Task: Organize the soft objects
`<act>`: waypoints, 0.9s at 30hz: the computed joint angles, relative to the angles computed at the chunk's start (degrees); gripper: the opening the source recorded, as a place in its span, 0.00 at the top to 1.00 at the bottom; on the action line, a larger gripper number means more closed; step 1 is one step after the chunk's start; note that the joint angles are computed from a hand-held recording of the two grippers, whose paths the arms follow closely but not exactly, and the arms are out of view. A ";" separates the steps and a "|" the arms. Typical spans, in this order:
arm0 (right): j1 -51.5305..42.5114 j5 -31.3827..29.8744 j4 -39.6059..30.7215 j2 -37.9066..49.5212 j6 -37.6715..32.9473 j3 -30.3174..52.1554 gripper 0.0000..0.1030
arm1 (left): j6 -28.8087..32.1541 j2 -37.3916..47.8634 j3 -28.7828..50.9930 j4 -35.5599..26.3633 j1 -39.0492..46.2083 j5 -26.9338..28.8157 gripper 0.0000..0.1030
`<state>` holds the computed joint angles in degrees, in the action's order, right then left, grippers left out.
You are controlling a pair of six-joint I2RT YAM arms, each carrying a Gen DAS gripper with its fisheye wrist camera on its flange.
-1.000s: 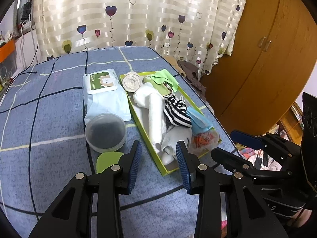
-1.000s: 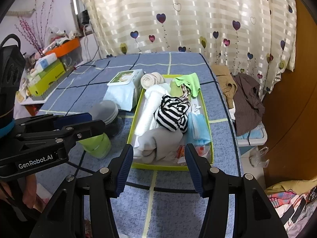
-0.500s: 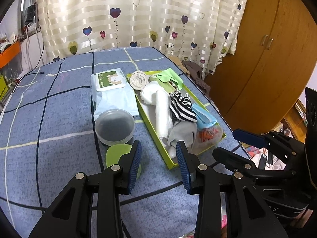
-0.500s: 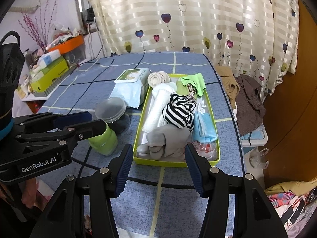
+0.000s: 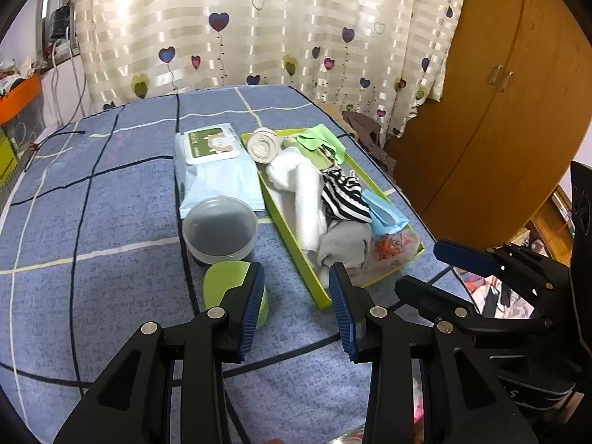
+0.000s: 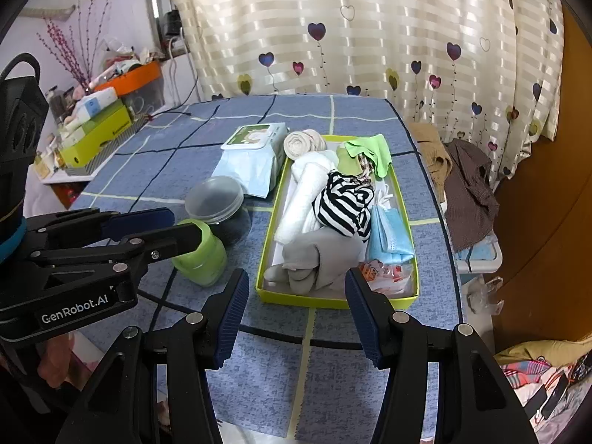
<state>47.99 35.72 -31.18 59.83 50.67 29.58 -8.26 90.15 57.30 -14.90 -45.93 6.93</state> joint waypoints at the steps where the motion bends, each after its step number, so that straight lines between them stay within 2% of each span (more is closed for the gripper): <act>1: -0.04 -0.02 0.01 -0.07 -0.11 -0.01 0.47 | 0.08 -0.14 -0.11 0.11 -0.02 -0.29 0.63; 27: 0.40 -0.20 0.75 1.19 0.35 0.06 0.47 | 0.88 0.85 0.43 -1.18 0.15 -0.88 0.63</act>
